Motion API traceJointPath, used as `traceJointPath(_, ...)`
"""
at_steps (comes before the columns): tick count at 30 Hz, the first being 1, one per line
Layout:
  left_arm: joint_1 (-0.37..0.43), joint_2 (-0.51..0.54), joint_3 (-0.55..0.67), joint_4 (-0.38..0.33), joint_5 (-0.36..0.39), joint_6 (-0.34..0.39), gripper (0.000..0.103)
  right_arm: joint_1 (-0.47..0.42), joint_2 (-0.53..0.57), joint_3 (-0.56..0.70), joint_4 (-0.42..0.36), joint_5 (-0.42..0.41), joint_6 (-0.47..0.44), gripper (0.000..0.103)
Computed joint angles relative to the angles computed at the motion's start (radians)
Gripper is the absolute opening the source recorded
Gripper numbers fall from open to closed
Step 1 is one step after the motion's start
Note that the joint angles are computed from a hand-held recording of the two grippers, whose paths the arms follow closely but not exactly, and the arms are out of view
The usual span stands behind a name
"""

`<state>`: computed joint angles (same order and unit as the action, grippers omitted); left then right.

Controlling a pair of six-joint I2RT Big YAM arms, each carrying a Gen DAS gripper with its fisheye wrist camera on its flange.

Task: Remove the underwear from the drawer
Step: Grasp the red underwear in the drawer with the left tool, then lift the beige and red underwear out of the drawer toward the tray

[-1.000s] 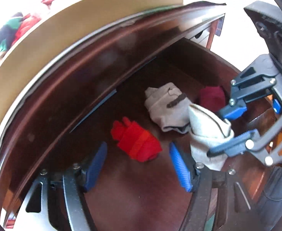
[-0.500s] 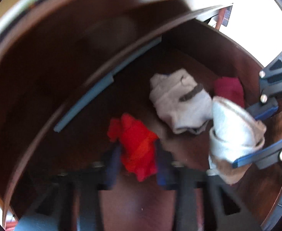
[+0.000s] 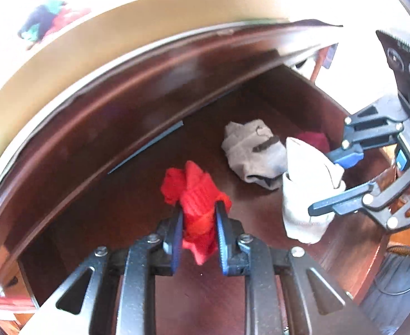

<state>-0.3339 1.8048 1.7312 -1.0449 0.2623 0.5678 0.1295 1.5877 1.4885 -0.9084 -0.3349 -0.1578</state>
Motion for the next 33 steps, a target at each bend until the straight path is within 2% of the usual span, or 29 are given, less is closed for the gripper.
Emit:
traceJointPath(7, 0.05, -0.068, -0.086, 0.054, 0.072, -0.062, 0.019, 0.008, -0.035, -0.04, 0.056, 0.01, -0.012, 0.028)
traceJointPath(12, 0.057, -0.086, -0.066, 0.052, 0.087, -0.113, 0.019, 0.006, -0.051, -0.058, 0.088, 0.01, -0.009, 0.028)
traceJointPath(21, 0.068, -0.137, -0.153, 0.2, 0.078, -0.194, 0.019, 0.014, -0.077, -0.092, 0.154, 0.029, -0.006, 0.028)
traceJointPath(33, 0.082, -0.181, -0.223, 0.325, 0.079, -0.242, 0.019, 0.018, -0.111, -0.137, 0.233, 0.059, -0.028, 0.028)
